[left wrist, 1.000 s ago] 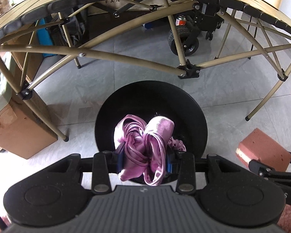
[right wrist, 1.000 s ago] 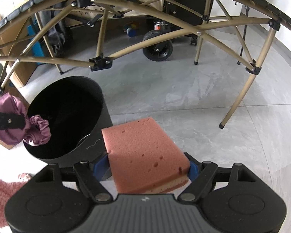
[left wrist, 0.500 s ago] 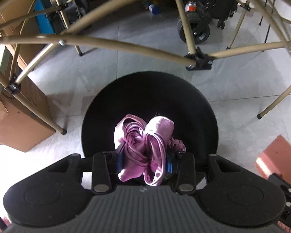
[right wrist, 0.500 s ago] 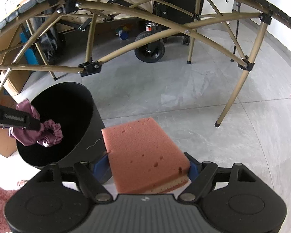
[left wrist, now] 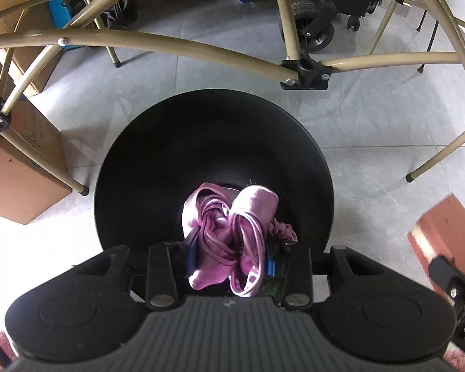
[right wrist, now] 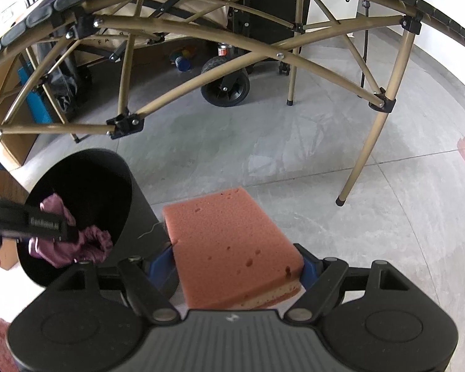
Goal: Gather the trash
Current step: 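Lower the left tool over the bin and open it to drop the scrunchies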
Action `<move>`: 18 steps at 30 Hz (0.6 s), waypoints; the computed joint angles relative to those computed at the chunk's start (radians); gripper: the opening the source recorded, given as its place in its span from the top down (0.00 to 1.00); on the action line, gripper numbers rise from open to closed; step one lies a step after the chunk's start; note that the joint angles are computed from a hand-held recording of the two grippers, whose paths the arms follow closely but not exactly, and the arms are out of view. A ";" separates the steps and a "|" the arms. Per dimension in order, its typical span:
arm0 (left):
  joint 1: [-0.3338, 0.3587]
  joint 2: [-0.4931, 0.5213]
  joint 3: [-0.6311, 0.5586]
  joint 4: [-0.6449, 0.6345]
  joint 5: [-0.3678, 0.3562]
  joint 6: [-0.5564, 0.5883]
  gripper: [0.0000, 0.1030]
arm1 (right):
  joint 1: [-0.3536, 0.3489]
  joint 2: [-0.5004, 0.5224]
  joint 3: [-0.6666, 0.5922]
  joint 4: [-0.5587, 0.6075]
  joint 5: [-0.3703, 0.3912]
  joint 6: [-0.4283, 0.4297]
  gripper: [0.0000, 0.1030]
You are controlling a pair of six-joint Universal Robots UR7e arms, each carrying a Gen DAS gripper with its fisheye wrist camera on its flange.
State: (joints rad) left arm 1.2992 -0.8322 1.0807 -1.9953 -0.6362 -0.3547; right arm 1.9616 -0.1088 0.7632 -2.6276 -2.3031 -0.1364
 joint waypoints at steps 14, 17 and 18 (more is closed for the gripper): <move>0.003 -0.003 -0.025 0.030 -0.021 -0.060 0.09 | -0.001 0.013 -0.026 0.001 0.001 -0.002 0.24; 0.003 0.005 -0.045 0.064 -0.021 -0.080 0.08 | 0.000 0.013 -0.024 -0.002 0.000 -0.001 0.24; 0.003 0.006 -0.047 0.067 -0.019 -0.081 0.08 | 0.000 0.013 -0.023 -0.004 0.000 -0.001 0.24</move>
